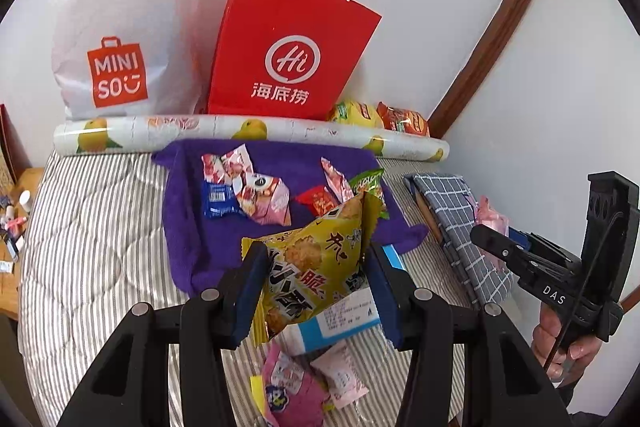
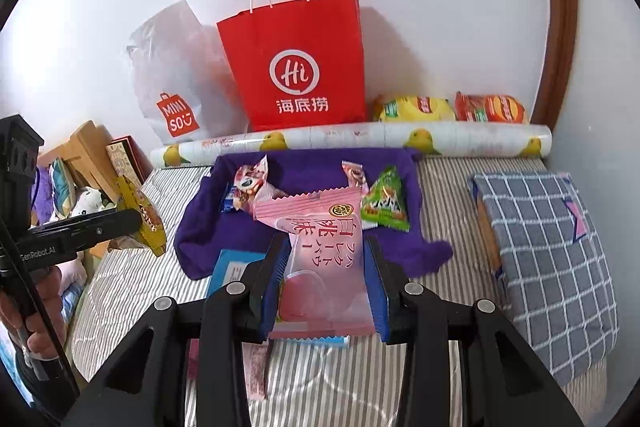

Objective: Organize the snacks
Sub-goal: 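Carry the pink peach packet and yellow chip bag over the purple towel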

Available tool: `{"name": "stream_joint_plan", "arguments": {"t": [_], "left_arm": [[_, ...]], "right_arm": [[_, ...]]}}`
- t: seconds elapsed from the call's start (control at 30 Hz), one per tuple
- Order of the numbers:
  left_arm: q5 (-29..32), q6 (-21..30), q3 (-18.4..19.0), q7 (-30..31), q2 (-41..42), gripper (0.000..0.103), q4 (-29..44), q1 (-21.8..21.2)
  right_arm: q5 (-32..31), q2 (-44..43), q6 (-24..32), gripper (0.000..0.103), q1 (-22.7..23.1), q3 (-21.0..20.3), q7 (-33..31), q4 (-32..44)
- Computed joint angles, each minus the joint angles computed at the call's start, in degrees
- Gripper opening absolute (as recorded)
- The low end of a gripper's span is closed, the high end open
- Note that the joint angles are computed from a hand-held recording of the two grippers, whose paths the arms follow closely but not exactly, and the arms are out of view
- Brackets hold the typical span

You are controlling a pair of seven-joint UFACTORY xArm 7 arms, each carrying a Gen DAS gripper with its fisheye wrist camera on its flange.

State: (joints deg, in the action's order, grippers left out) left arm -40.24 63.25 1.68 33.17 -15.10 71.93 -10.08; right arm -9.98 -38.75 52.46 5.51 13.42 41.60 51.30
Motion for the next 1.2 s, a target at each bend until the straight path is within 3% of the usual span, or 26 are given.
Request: {"name": "stream_joint_plan", "arguments": {"t": [0.63,1.0,1.2], "left_arm": [[1.8,-3.65,-2.56,-3.06,7.08,0.048,7.62,0.33],[3.31,-6.08,-3.95,-5.48,11.79,0.048,10.85,1.18],[4.27,-6.37,-4.87,-6.19,14.71,0.048,12.11,1.72]], "right_arm": [[-0.74,11.77,-8.37,0.038,-1.56,-4.02,-6.83,8.15],[3.44,18.85,-14.54,0.038,-0.77,-7.08,-10.75,11.31],[4.55,23.36,-15.22,0.038,-0.53,-8.21,-13.9,12.66]]}}
